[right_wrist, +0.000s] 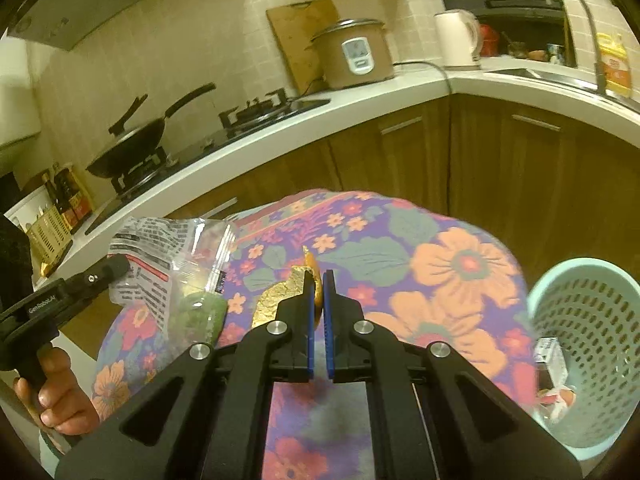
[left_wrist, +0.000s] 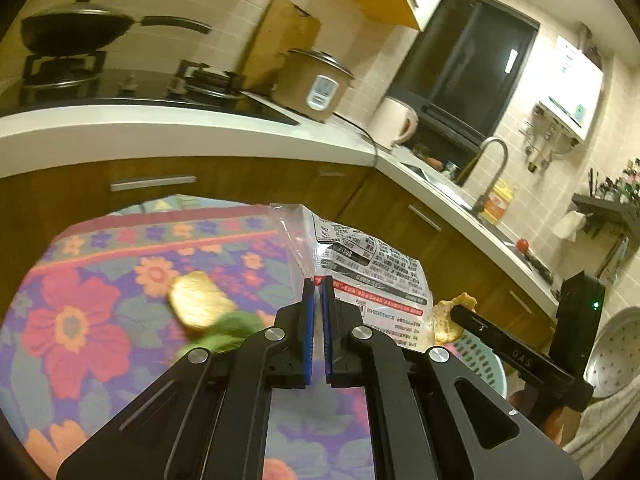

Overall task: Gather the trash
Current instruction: 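Carry bag and peel over the blue basket and open both tools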

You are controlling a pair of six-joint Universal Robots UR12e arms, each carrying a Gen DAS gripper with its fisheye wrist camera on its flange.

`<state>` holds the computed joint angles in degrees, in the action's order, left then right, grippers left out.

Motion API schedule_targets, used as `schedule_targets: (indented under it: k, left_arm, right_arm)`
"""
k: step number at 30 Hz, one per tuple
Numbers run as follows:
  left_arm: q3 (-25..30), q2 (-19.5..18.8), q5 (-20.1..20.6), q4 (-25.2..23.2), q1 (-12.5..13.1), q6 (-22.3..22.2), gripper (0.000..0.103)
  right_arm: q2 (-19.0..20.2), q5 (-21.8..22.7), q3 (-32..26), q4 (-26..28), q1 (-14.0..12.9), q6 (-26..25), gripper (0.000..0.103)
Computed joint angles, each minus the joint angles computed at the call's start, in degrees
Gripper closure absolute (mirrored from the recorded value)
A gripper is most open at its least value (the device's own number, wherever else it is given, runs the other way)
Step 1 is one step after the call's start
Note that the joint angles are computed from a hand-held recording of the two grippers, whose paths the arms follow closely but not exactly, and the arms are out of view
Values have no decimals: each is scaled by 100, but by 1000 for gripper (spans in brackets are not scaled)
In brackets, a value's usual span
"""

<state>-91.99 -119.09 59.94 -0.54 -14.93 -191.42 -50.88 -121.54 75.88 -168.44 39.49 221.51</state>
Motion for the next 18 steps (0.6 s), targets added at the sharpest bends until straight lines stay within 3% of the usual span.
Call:
schedule_targets:
  k: [10, 18]
  left_arm:
    - [295, -80, -54, -428, -501, 436, 101]
    - [689, -284, -19, -1074, -972, 920, 101]
  right_arm:
    - [-695, -548, 1201, -406, -67, 824, 101]
    - [-1196, -895, 2052, -365, -161, 1484, 101]
